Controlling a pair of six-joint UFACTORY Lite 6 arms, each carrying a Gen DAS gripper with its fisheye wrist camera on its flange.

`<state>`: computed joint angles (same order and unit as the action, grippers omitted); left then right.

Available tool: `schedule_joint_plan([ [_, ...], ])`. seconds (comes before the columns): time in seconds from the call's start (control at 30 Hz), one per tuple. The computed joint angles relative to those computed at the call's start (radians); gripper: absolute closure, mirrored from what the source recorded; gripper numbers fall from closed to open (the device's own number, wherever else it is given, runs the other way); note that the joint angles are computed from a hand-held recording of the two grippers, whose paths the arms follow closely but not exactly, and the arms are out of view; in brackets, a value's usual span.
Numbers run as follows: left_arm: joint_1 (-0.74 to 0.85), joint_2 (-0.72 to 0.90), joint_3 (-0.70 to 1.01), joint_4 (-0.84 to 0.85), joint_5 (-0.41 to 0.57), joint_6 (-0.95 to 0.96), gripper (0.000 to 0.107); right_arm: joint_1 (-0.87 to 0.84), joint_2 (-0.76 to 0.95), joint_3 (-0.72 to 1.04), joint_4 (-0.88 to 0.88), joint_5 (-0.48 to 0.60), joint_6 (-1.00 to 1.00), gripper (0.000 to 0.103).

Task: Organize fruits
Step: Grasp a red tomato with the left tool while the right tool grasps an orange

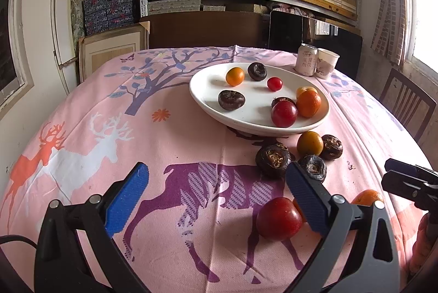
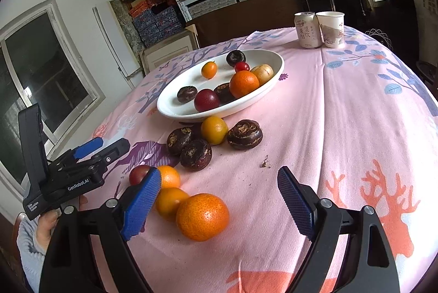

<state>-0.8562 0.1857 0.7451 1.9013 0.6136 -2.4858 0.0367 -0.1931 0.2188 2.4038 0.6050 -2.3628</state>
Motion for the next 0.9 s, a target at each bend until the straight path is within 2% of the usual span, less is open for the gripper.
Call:
schedule_joint_plan([
  [0.37, 0.011, 0.007, 0.005, 0.009, -0.048, 0.012, 0.009, 0.106, -0.033, -0.027, -0.051, -0.106, 0.026, 0.017],
  [0.5, 0.006, 0.001, -0.003, 0.012, -0.075, 0.017, 0.009, 0.122, 0.016, 0.003, -0.066, -0.120, 0.032, 0.032],
  [0.6, 0.017, 0.000, -0.007, 0.037, -0.140, 0.012, 0.009, 0.121, 0.070, 0.036, -0.124, -0.122, 0.076, 0.045],
  [0.7, 0.008, -0.004, -0.015, 0.061, -0.163, 0.006, 0.009, 0.082, 0.117, 0.058, -0.196, -0.094, 0.129, 0.055],
  [0.8, 0.002, 0.001, -0.012, 0.089, -0.196, 0.007, 0.009, -0.016, 0.165, 0.080, -0.344, -0.011, 0.210, 0.057],
  [0.9, -0.002, 0.025, 0.013, 0.046, -0.234, 0.076, 0.009, -0.062, 0.169, 0.081, -0.369, 0.008, 0.226, 0.058],
])
